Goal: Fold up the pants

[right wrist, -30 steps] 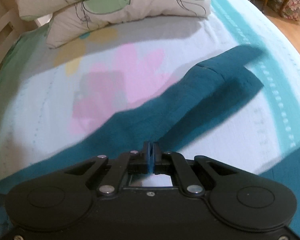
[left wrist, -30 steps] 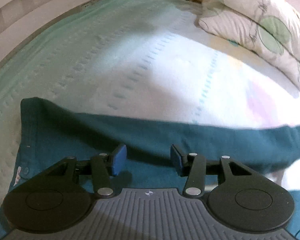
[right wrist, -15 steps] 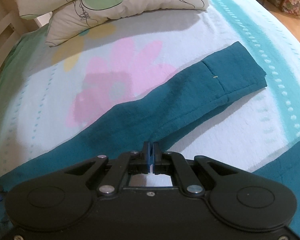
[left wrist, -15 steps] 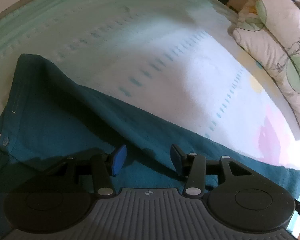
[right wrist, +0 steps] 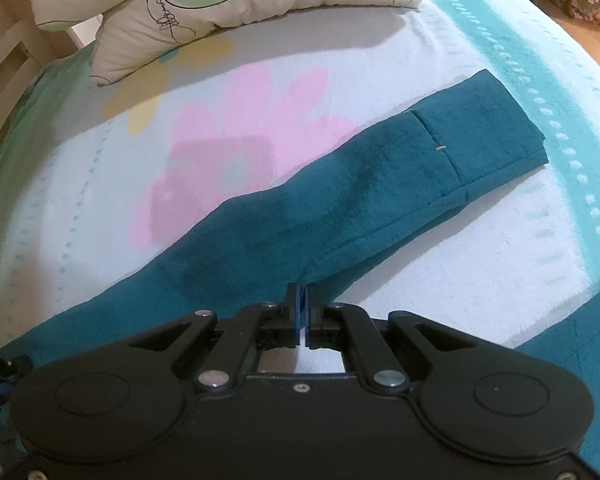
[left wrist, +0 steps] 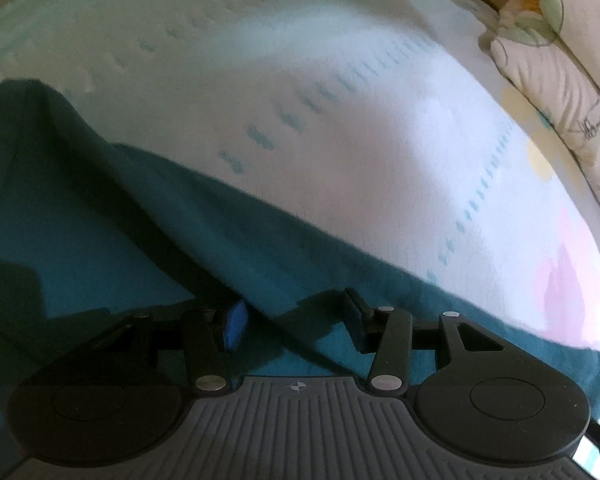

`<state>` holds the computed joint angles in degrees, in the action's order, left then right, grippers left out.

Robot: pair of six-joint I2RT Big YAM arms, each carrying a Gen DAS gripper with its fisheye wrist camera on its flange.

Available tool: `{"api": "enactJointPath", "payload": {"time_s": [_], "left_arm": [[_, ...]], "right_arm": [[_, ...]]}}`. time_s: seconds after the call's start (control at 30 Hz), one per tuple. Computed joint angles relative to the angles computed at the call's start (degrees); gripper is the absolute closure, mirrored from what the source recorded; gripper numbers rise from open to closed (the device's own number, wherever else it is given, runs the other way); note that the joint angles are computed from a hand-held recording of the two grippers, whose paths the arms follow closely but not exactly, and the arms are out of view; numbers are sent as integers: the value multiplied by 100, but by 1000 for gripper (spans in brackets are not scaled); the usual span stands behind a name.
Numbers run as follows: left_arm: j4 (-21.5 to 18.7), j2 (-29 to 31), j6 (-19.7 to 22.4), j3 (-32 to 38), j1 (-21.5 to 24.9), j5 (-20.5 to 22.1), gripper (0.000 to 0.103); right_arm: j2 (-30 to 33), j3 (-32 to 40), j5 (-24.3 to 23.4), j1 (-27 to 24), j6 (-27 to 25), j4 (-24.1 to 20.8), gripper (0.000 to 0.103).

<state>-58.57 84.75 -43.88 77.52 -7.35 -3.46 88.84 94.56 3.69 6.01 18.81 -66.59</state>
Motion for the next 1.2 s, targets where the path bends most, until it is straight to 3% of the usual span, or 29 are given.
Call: {"api": "enactJointPath", "payload": {"time_s": [0.07, 0.13, 0.17, 0.33, 0.5, 0.77, 0.9, 1.03, 1.1, 1.2], "left_arm": [[-43, 7, -7, 49, -31, -185, 83], [128, -101, 168, -33, -13, -137, 98], [181, -167, 294, -65, -18, -145, 100], [240, -783, 770, -273, -228, -643, 100], [95, -1717, 1080, -627, -335, -704, 100], [-504, -2928, 1506, -1429, -654, -879, 100], [-848, -3339, 1054, -1833, -842, -938, 100], [-911, -3457, 751, -2118, -1014, -944, 100], [-964, -3496, 671, -2255, -1249, -1256, 100], [-1054, -3582, 490, -2396, -1467, -1554, 100]], "right_arm": [[-21, -32, 28, 14, -7, 29, 97], [-65, -85, 47, 25, 12, 85, 97], [-97, -119, 57, 29, 24, 123, 97], [-407, -322, 98, 60, 86, 276, 97], [-1152, -711, 352, 270, 156, 306, 97], [-2598, -1625, 544, 688, 715, -233, 97], [-3059, -2134, 452, 781, 1036, -578, 97], [-3376, -2686, 299, 723, 1038, -642, 97], [-3460, -2899, 136, 599, 837, -687, 96], [-3652, -2999, -14, 217, 825, -788, 86]]}}
